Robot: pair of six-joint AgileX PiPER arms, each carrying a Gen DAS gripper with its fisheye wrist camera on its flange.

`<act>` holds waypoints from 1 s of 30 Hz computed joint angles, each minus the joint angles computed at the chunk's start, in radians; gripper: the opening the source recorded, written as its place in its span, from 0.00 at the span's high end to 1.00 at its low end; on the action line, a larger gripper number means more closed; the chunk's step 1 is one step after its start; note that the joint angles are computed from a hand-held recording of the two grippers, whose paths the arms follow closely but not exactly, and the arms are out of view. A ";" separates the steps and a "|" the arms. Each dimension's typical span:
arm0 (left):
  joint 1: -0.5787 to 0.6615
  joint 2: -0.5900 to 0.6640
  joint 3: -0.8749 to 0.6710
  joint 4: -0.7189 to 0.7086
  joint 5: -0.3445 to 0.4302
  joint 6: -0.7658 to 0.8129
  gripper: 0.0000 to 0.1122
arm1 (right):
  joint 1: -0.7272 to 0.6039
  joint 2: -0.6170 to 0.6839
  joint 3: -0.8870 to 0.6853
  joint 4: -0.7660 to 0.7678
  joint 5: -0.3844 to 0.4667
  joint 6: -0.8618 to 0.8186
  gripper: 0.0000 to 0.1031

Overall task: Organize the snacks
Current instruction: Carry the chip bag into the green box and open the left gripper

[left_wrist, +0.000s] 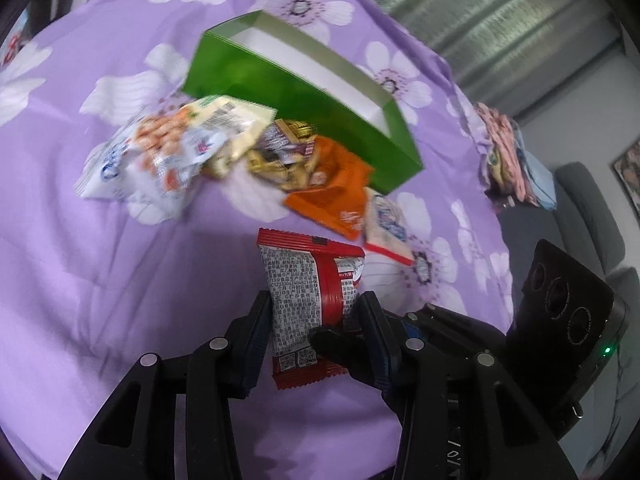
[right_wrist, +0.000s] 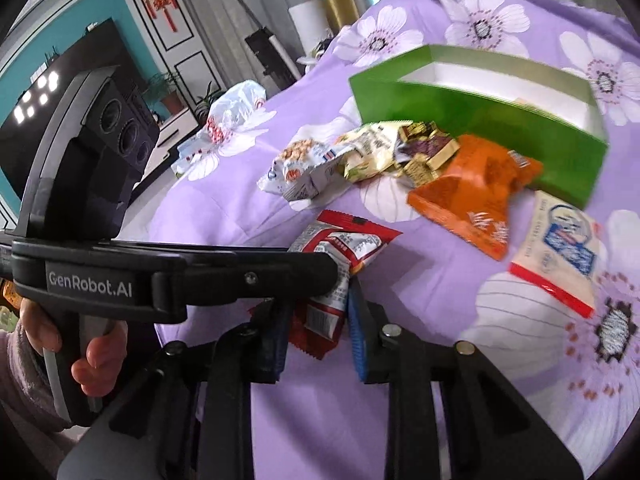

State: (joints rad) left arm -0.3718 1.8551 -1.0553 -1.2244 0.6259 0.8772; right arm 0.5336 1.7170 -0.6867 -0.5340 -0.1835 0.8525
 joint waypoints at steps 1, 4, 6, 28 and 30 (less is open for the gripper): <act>-0.008 -0.004 -0.009 0.009 -0.002 -0.009 0.60 | 0.000 -0.019 0.014 0.045 0.000 -0.044 0.75; -0.027 -0.016 -0.052 0.050 -0.004 -0.042 0.60 | -0.007 -0.072 0.041 0.161 0.004 -0.162 0.75; -0.043 -0.012 -0.101 0.084 -0.004 -0.076 0.60 | -0.026 -0.102 0.038 0.191 0.011 -0.205 0.75; -0.062 0.501 -1.118 0.527 0.240 -0.634 0.60 | -0.351 0.121 -0.396 -0.774 -0.027 0.589 0.75; -0.062 0.546 -1.193 0.558 0.268 -0.675 0.60 | -0.361 0.160 -0.445 -0.885 -0.030 0.705 0.74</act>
